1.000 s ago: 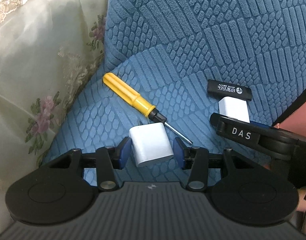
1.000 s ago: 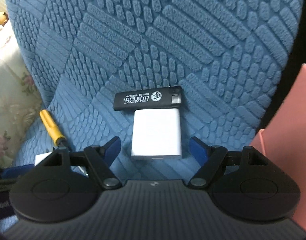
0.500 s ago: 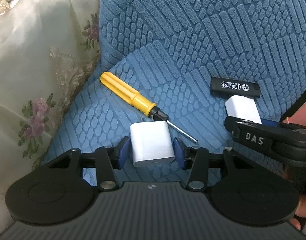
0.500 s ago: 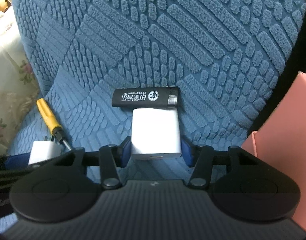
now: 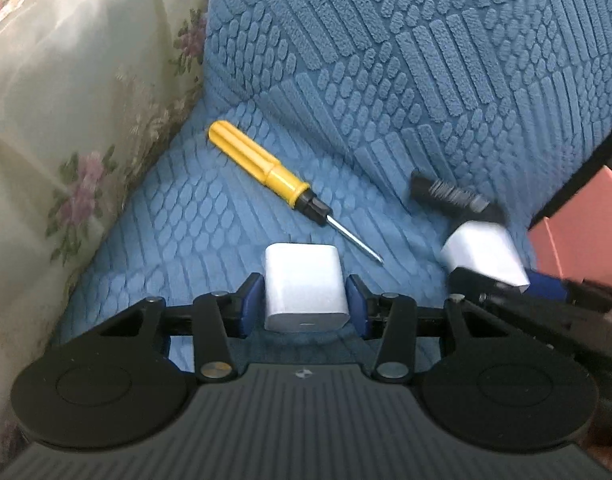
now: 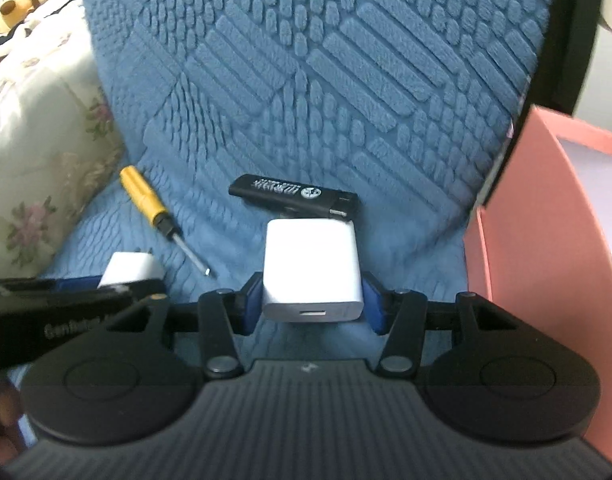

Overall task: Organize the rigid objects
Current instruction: 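Close both grippers on the white chargers and lift them off the seat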

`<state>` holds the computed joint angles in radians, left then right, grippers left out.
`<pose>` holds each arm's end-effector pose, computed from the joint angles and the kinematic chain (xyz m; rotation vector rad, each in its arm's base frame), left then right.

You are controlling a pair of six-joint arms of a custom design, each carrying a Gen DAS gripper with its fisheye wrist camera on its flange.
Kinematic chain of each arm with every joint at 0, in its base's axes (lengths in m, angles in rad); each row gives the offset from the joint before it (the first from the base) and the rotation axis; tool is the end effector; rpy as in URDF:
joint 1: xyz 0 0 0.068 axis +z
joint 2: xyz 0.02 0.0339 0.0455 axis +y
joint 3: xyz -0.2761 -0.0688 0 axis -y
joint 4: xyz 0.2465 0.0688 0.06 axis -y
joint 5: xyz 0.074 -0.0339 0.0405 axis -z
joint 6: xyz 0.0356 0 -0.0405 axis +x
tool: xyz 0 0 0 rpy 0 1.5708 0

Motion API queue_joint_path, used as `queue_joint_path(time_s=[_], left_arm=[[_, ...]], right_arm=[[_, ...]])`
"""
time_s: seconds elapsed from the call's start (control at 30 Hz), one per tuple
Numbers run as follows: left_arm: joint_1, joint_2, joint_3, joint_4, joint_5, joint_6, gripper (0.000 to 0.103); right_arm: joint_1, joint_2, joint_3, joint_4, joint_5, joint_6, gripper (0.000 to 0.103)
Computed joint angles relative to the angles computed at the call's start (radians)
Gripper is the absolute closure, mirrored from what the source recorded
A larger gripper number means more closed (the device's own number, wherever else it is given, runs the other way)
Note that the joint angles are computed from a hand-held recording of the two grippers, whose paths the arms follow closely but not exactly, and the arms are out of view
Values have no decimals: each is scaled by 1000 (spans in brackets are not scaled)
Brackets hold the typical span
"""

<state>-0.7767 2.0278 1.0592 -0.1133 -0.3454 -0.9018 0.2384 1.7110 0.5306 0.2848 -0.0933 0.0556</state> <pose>0.2805 -0.2587 0.0972 -0.2710 2.5466 -0.1768 0.2677 0.0685 0.0963 -0.2664 2.4622 0.2417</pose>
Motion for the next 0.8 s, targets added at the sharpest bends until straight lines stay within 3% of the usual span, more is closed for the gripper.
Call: queue_joint_path(time_s=[0.33,0.47,0.8], left_arm=[[-91,-94,-129,37,-5,-75,52],[-147,-132,-167,21,-11,-130,53],[-203,-195,-242,35,12,-180,53]], right_arm=[[49,-206,-159,-52,47,9,50],[125,-249,-214,-46,101,73,50],[239,-603,-364,-285,181,165,50]])
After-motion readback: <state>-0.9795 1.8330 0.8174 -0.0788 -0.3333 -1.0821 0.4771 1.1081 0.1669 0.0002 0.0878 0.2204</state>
